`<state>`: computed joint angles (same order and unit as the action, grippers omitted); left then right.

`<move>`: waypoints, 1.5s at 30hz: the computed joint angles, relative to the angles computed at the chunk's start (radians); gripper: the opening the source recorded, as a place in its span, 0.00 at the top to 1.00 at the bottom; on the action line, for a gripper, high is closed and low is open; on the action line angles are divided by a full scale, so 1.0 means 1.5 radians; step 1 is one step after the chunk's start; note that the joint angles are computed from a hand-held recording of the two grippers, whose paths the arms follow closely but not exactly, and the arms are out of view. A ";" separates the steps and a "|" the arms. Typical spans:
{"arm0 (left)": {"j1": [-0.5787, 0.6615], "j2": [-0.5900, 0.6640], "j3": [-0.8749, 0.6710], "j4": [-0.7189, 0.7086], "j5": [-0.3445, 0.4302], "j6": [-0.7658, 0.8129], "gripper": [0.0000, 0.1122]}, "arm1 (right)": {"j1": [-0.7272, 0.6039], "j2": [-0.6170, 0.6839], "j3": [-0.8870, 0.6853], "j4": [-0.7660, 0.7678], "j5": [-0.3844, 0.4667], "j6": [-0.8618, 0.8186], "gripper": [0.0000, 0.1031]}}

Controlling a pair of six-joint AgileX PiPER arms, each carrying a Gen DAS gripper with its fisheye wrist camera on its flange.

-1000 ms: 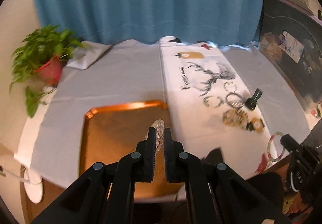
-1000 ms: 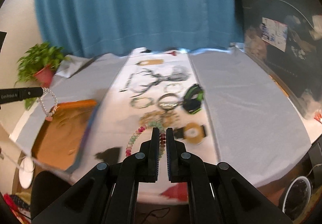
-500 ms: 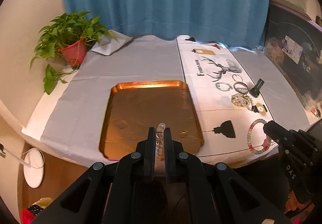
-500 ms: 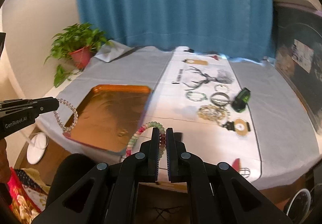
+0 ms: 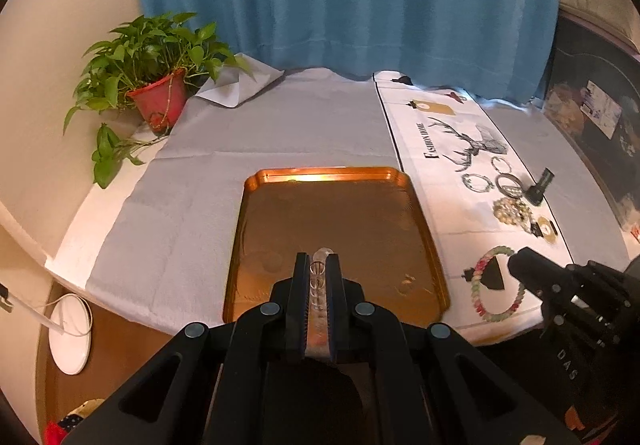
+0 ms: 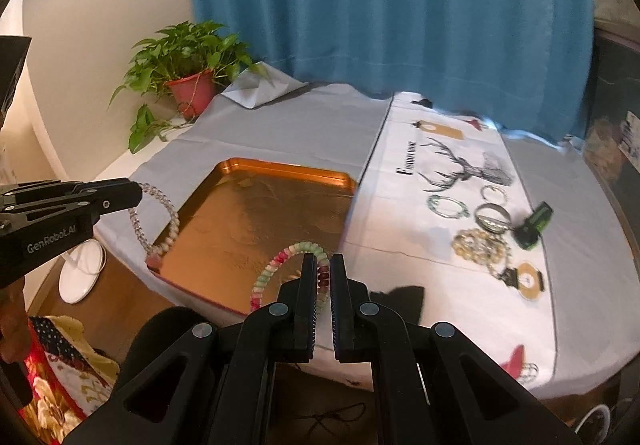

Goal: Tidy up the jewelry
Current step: 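Carry both bracelets over the copper tray and lower them in, then open both grippers to release the bracelets and lift away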

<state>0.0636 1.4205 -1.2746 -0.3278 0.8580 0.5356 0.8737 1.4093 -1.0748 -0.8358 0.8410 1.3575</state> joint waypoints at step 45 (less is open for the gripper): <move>0.040 -0.059 0.122 0.019 -0.058 0.024 0.12 | 0.066 0.030 0.011 -0.099 0.066 0.113 0.14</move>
